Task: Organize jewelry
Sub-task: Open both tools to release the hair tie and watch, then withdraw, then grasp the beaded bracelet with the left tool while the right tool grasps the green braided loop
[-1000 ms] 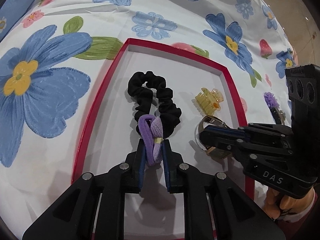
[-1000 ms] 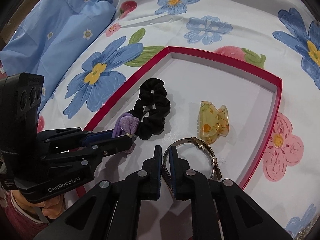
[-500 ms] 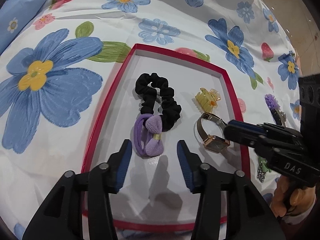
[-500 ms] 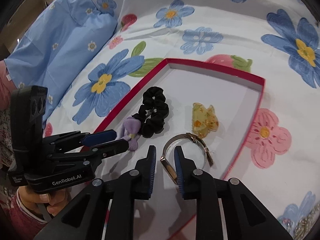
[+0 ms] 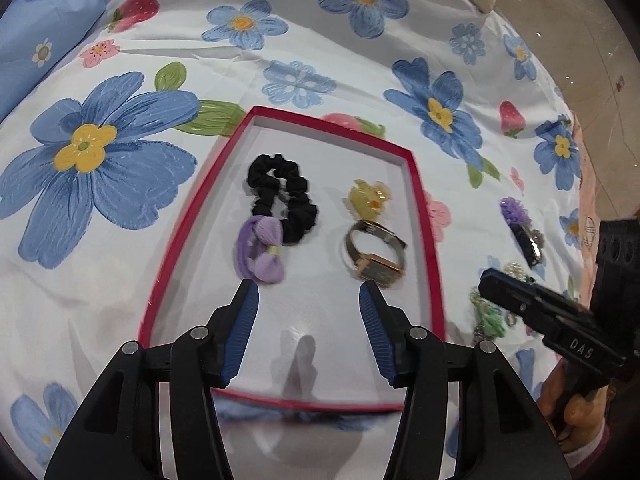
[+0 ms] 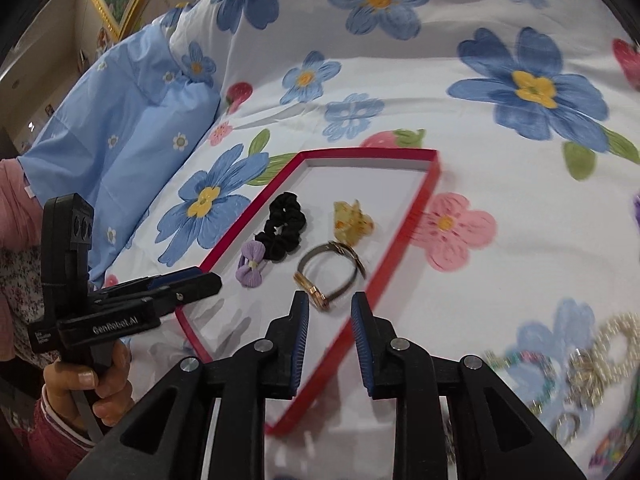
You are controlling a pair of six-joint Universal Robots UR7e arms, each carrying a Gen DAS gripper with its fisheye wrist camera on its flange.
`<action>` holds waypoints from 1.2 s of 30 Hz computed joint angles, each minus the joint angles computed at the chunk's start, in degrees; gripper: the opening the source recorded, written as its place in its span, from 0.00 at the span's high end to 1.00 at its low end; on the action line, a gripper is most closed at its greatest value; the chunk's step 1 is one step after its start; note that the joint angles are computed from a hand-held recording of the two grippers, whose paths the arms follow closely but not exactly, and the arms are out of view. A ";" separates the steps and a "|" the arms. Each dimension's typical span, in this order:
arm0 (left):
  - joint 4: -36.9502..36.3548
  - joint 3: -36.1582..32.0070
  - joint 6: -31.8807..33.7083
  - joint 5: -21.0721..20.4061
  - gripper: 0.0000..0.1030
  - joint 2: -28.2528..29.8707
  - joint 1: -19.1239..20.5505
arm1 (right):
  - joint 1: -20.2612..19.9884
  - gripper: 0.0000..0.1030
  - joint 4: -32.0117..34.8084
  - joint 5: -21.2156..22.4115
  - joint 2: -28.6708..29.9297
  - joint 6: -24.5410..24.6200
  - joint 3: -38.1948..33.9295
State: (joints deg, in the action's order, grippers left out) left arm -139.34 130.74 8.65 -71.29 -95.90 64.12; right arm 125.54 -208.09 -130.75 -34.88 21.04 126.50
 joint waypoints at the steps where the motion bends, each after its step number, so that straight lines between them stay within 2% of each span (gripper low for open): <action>1: 0.30 0.38 -0.18 -0.19 0.50 -0.64 -0.39 | 0.41 0.72 -0.63 -0.41 -0.19 0.59 0.88; 11: 3.77 3.96 -2.27 -2.41 0.50 -5.42 -4.95 | 5.45 0.68 -3.94 -6.19 -1.83 10.28 8.79; 21: 6.63 7.19 -4.07 -3.74 0.47 -7.88 -10.40 | 9.81 0.63 -1.27 -11.44 -4.03 19.18 13.43; 30: 7.18 9.49 -5.32 -4.50 0.47 -7.37 -14.65 | 13.08 0.63 0.94 -15.07 -6.22 28.76 18.51; 36: 5.80 10.40 -5.10 -4.25 0.47 -4.59 -17.54 | 13.36 0.63 3.03 -17.73 -8.41 35.39 22.44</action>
